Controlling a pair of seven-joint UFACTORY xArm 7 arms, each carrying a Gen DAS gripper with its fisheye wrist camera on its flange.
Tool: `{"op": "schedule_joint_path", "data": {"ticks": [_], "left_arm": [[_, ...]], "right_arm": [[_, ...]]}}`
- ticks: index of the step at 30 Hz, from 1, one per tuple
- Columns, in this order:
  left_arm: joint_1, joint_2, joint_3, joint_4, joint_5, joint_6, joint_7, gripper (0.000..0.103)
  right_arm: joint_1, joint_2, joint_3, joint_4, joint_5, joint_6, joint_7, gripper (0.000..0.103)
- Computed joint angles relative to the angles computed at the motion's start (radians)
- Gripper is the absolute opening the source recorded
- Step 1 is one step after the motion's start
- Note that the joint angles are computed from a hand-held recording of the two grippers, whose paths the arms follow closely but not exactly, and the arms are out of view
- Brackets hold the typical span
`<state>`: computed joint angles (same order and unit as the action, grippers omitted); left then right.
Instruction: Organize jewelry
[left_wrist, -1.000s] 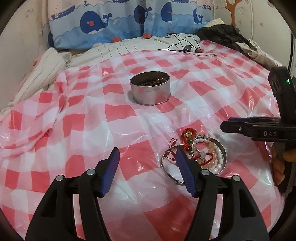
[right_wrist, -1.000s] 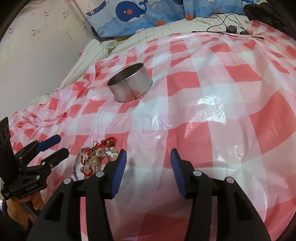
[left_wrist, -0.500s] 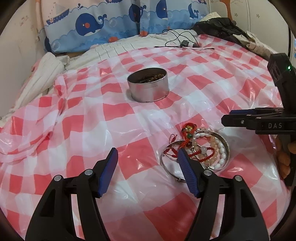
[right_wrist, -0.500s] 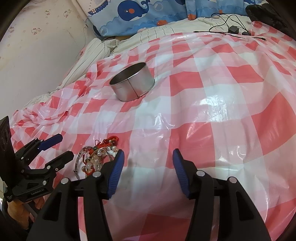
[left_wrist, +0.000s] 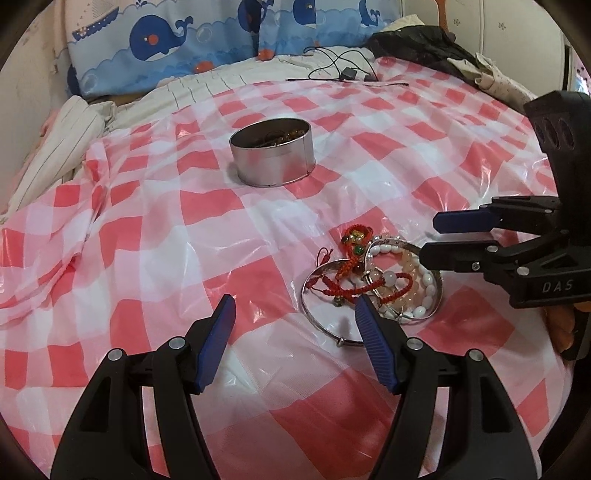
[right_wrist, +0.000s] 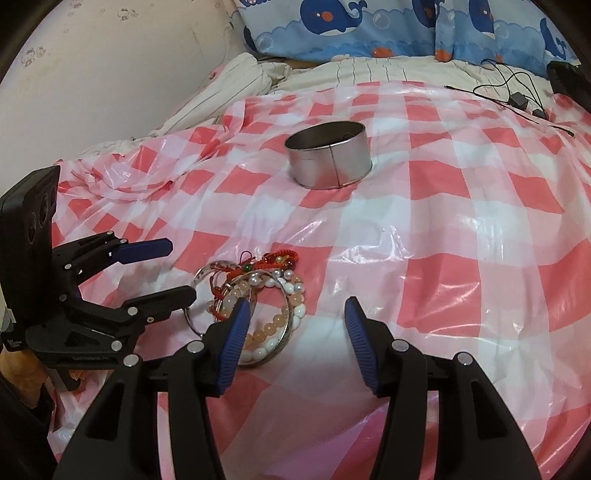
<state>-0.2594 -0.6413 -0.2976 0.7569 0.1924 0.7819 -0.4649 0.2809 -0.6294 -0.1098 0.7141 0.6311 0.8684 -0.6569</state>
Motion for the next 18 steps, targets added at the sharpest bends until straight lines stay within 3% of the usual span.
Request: {"op": "schedule_joint_path", "data": {"ticks": [5, 9, 10, 18], "left_arm": [[0.01, 0.009, -0.015, 0.012, 0.023, 0.024, -0.011, 0.064], [0.007, 0.019, -0.015, 0.016, 0.03, 0.036, -0.012, 0.064], [0.008, 0.024, -0.017, 0.018, 0.033, 0.042, -0.011, 0.064], [0.005, 0.029, -0.005, 0.015, 0.033, 0.044, -0.021, 0.064]], "right_arm": [[0.002, -0.003, 0.022, -0.008, -0.022, -0.037, -0.009, 0.044], [0.007, 0.0, 0.071, -0.016, -0.098, -0.061, -0.012, 0.009], [0.005, -0.01, 0.08, -0.025, -0.115, -0.077, -0.006, 0.006], [-0.028, 0.017, 0.027, -0.005, -0.124, -0.116, 0.083, 0.003]]}}
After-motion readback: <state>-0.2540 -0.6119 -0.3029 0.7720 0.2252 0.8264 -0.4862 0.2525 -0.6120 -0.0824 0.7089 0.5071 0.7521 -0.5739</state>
